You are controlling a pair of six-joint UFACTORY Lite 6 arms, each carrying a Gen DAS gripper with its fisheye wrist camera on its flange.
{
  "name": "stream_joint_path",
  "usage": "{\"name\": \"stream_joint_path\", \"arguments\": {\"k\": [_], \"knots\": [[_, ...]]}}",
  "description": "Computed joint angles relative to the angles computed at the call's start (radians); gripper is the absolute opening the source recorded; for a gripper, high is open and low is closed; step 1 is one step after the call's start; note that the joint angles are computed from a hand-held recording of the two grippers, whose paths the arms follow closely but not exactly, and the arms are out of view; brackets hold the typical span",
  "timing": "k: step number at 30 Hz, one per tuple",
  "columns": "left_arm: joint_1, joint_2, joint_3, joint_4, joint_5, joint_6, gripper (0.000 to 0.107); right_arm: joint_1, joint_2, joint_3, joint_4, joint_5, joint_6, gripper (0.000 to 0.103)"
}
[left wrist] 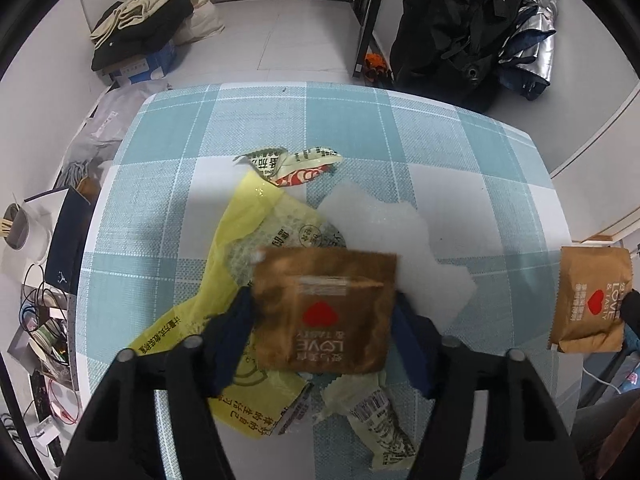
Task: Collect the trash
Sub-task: 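Grasp the second brown LOVE wrapper with the left tool while the right tool holds its wrapper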
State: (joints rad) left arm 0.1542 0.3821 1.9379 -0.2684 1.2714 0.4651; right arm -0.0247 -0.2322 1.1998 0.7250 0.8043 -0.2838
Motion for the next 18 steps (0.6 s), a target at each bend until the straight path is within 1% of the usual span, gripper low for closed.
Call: {"name": "stream_joint_path", "arguments": {"k": [3,5,9,12,14,18], "knots": [[0.008,0.008,0.014,-0.020,0.016,0.006,0.058,0.004,0.006,0.005,0.001,0.001,0.002,0.000],[0.014,0.024,0.036,-0.030,0.028,0.007,0.053,0.014,0.009,0.006,-0.007,-0.005,0.010,0.000],[0.032,0.043,0.059,-0.050,0.050,0.007,0.049,0.037,0.012,0.007,-0.023,-0.017,0.026,0.000],[0.046,0.053,0.081,-0.072,0.069,0.000,0.044,0.061,0.019,0.012,-0.043,-0.029,0.045,0.000],[0.047,0.053,0.085,-0.080,0.074,0.000,0.036,0.074,0.022,0.014,-0.050,-0.037,0.054,0.000],[0.063,0.046,0.076,-0.100,0.081,0.014,0.035,0.108,0.032,0.029,-0.083,-0.058,0.081,0.000]]}}
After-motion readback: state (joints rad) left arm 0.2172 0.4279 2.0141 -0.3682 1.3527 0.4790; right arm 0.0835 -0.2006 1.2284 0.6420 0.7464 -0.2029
